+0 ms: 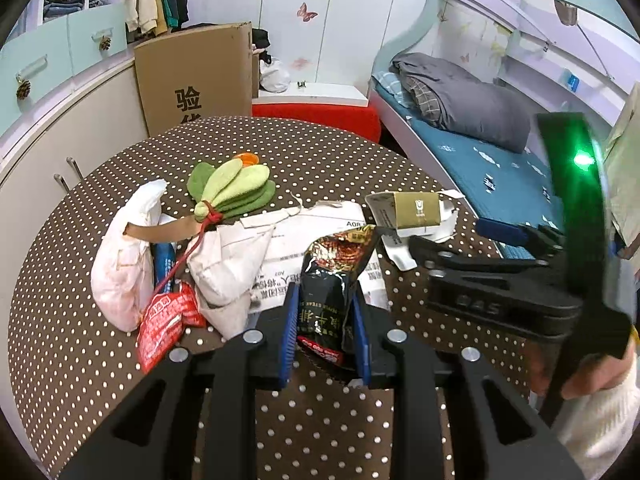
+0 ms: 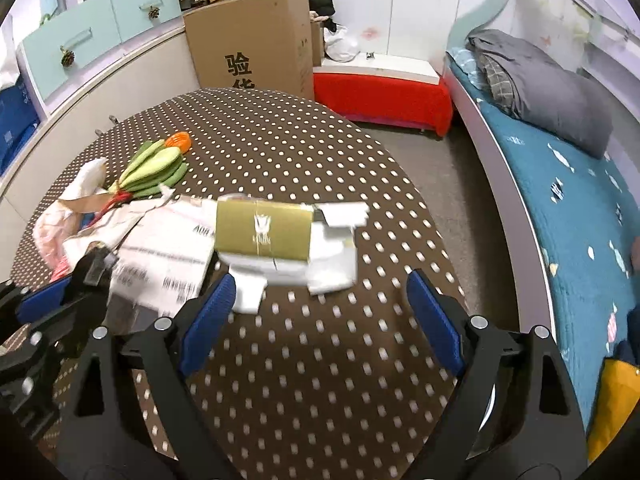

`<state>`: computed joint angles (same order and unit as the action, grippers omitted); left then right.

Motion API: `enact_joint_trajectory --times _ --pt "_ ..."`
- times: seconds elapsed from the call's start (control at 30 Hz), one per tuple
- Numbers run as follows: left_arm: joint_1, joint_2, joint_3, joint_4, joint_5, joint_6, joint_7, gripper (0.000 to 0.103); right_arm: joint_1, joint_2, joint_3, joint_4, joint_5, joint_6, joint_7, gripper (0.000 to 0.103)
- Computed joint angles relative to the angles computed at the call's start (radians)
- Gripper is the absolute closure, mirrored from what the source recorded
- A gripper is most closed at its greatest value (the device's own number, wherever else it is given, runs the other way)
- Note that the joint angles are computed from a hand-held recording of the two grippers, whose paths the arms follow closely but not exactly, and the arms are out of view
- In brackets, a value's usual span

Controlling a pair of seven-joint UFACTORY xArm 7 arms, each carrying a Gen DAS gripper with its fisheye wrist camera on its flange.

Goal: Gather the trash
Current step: 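Grasp the black snack bag with the left gripper while the right gripper grasps the gold box, then carry the black snack bag and gold box with both grippers over the bin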

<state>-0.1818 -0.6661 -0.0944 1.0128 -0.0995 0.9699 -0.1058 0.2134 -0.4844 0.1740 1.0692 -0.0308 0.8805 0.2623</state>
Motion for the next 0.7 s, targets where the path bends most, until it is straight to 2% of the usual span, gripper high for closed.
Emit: enact_joint_trajectory --times 0.07,0.13,0.17,0.4,0.7 --pt "-0.001 0.008 0.002 0.002 -0.001 -0.002 0.003 0.079 -0.002 0.031 0.005 0.011 -0.009 -0.010 -0.002 0.021" --pt "-0.003 0.010 0.004 0.000 -0.003 -0.002 0.007 0.079 -0.007 0.048 0.010 0.015 -0.022 -0.018 0.013 0.039" --pt "-0.005 0.010 0.006 -0.003 -0.005 -0.001 0.009 0.079 -0.005 0.040 0.008 0.006 -0.025 -0.040 0.011 0.054" --pt "-0.006 0.004 0.005 -0.011 -0.010 0.002 0.010 0.079 0.022 -0.053 -0.030 -0.049 0.050 -0.037 -0.023 0.054" --pt "-0.012 -0.075 -0.009 -0.041 -0.011 0.044 -0.009 0.079 0.012 -0.195 -0.013 -0.102 0.060 0.039 -0.005 0.054"
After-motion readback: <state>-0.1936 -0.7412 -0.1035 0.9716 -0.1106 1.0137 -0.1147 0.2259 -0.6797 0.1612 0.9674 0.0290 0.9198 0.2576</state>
